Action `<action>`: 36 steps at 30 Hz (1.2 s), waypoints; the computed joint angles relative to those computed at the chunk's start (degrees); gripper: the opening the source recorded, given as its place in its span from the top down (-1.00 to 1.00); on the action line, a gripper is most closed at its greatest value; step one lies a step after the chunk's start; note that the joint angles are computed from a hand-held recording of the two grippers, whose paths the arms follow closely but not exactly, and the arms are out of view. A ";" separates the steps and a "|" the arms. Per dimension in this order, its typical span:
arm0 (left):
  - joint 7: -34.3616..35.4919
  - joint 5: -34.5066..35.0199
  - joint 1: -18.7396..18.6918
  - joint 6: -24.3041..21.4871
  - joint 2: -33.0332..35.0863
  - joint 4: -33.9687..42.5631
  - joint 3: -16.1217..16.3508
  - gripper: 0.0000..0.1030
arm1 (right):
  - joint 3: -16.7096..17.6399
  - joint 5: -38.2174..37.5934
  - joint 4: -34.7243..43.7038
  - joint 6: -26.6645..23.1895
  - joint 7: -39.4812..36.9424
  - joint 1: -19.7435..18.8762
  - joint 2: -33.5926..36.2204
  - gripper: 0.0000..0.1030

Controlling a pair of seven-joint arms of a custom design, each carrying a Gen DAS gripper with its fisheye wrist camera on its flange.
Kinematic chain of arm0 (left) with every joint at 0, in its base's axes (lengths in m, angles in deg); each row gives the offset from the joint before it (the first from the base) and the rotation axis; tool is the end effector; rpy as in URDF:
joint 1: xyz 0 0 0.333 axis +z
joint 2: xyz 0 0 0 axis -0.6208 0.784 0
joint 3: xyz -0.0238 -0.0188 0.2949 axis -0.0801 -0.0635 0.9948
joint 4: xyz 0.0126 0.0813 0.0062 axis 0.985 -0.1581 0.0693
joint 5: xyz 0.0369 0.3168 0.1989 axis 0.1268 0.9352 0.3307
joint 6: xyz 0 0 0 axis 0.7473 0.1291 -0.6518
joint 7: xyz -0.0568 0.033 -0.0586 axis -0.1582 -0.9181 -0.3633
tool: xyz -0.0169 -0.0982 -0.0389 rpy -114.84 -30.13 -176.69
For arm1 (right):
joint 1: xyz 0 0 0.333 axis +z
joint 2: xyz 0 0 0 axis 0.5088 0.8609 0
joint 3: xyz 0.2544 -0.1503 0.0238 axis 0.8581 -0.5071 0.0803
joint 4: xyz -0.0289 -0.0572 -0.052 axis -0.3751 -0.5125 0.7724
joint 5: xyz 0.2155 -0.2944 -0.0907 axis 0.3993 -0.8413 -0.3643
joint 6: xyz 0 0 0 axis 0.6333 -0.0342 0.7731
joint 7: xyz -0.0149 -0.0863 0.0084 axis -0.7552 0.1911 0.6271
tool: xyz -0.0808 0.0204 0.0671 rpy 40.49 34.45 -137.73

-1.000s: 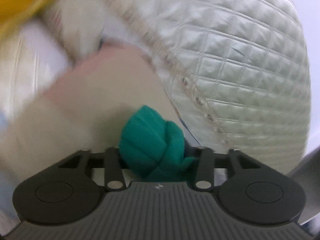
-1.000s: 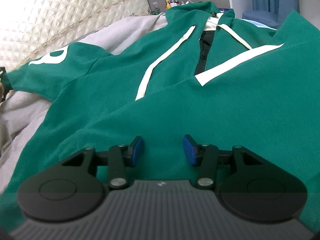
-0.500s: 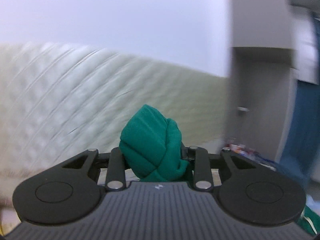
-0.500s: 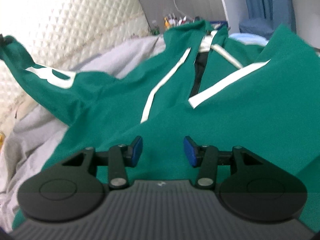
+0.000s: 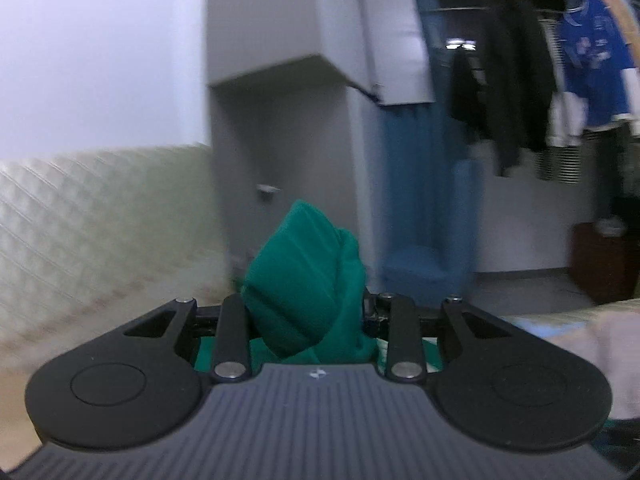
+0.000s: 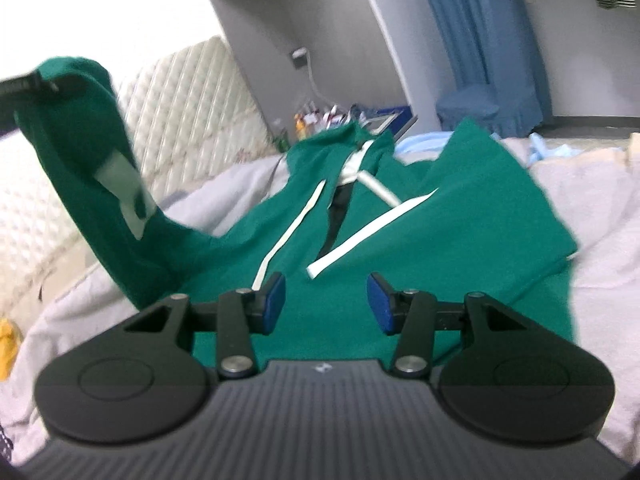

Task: Fold large clothes
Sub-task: 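Lay the held sleeve across the hoodie front with the left gripper, releasing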

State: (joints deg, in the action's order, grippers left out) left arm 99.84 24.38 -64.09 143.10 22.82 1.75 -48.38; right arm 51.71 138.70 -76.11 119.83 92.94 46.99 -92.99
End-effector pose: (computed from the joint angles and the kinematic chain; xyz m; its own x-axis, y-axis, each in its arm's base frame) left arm 0.5718 -0.3487 0.6785 0.0067 -0.9956 -0.0931 -0.1891 0.0901 -0.9778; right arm 0.5309 0.1069 0.5589 0.3191 -0.8621 -0.3935 -0.5484 0.1706 -0.8186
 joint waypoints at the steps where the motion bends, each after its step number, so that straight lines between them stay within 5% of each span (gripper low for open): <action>1: -0.06 -0.75 -0.71 0.31 1.72 1.11 -0.79 0.31 | -0.36 0.82 -0.28 0.21 -0.63 -0.17 -0.38 0.04; 5: -1.39 -3.94 -5.50 0.78 9.28 5.31 -1.42 0.31 | -1.82 6.02 -1.21 1.12 -4.09 -0.86 -1.46 0.04; 9: -5.08 -9.10 -8.92 1.71 15.24 6.77 -0.97 0.31 | -2.07 2.93 -1.09 1.95 2.04 -2.75 -0.67 0.04; 17: -2.06 -19.28 -9.59 7.02 19.18 5.03 -0.33 0.27 | -1.94 4.15 1.07 3.92 1.46 -3.55 1.42 0.04; 19: 0.40 -23.92 -7.35 9.44 17.87 2.71 -2.13 -0.21 | -1.61 3.34 1.46 3.96 2.21 -3.68 2.05 0.04; 22: -0.38 -26.48 -6.22 12.41 13.44 -3.00 -1.98 -0.63 | -1.30 2.99 0.95 4.34 2.04 -3.66 1.66 0.04; 27: -12.51 -19.52 -5.60 20.58 1.41 -19.07 0.70 -0.72 | -1.08 3.33 0.16 3.96 0.43 -3.02 0.85 0.04; 31: -25.06 -7.84 -5.66 18.43 -5.43 -26.65 2.47 -0.72 | -1.16 4.61 -0.54 0.26 -2.94 -1.89 -0.97 0.04; 36: -31.14 -0.83 -2.67 14.16 -7.41 -28.98 1.33 -0.72 | -0.53 2.24 -1.77 -4.66 -3.79 -0.25 -2.76 0.04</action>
